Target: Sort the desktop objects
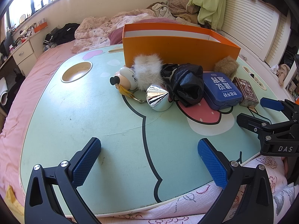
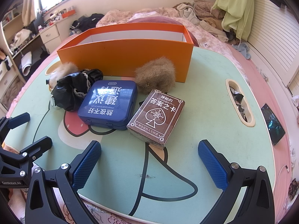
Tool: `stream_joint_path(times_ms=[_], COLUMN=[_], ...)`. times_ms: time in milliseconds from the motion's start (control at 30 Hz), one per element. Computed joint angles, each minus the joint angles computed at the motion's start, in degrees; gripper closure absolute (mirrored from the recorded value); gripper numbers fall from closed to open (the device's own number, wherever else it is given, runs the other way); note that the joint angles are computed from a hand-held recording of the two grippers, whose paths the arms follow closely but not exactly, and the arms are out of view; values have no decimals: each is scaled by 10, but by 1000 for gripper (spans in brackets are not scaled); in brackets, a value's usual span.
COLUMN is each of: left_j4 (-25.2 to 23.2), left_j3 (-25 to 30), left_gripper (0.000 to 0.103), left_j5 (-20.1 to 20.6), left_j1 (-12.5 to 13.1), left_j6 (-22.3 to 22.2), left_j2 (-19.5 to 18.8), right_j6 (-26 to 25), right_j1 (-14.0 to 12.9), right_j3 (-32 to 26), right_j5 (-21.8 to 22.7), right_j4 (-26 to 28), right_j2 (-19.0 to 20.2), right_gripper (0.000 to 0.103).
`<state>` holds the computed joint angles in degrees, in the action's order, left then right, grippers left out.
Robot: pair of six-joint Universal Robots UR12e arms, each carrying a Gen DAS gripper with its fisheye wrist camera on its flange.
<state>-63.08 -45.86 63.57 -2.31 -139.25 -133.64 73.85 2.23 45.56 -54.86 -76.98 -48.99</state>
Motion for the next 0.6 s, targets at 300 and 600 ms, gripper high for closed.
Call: stream_joint_path(times_ms=[300, 600], left_j4=[1, 1], left_j3=[-1, -2], left_gripper=[0, 0], left_j5=[0, 0], left_j1=[0, 0], left_j6=[0, 0], left_j2=[0, 1], right_j6=[6, 11], right_j1=[0, 0], right_j3=[1, 3], right_j5=[0, 1], right_j4=[-4, -8], right_j2=[0, -1], right_gripper=[0, 0])
